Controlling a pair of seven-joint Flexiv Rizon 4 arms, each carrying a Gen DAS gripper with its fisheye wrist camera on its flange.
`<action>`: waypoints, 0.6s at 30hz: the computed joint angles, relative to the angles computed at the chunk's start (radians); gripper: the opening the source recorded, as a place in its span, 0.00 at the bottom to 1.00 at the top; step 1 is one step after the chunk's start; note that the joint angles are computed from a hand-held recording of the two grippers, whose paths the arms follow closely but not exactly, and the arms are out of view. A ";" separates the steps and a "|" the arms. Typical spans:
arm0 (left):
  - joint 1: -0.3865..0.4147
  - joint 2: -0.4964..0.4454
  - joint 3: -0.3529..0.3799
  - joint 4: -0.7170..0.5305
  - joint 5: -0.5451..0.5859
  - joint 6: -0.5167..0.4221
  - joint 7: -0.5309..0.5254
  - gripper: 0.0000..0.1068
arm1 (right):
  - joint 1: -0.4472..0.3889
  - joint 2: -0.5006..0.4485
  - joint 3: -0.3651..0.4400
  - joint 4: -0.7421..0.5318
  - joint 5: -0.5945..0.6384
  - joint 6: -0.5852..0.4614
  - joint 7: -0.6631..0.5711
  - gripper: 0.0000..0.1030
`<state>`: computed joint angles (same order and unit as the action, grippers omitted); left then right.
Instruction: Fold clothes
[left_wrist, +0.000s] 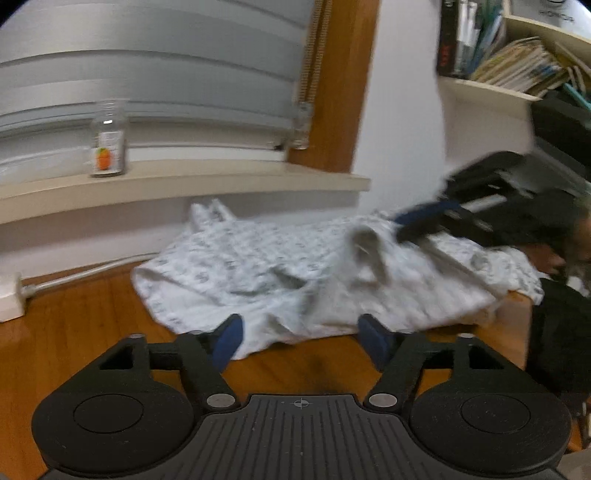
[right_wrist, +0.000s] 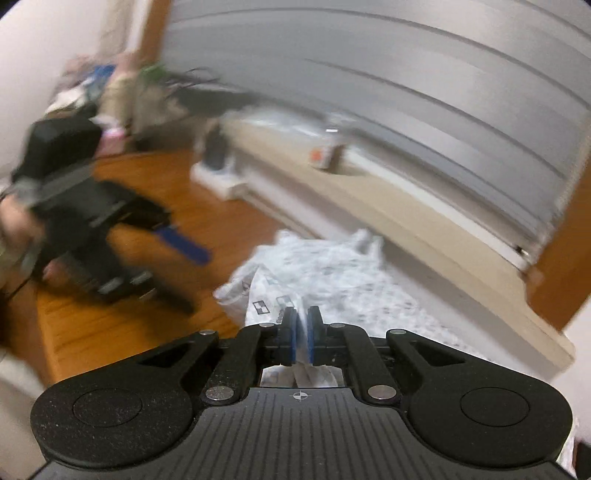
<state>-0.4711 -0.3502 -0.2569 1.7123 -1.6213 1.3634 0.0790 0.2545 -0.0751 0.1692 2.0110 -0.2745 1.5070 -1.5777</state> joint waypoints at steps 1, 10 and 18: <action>-0.001 -0.004 -0.003 -0.002 0.015 -0.012 -0.010 0.71 | 0.006 -0.006 -0.034 0.009 -0.067 0.019 0.067 0.06; 0.016 -0.121 -0.037 -0.091 0.392 -0.063 -0.292 0.74 | -0.025 -0.056 -0.169 0.050 -0.459 0.063 0.434 0.04; 0.023 -0.167 -0.011 -0.122 0.645 0.042 -0.443 0.72 | -0.059 0.002 -0.037 0.109 -0.228 0.017 0.189 0.22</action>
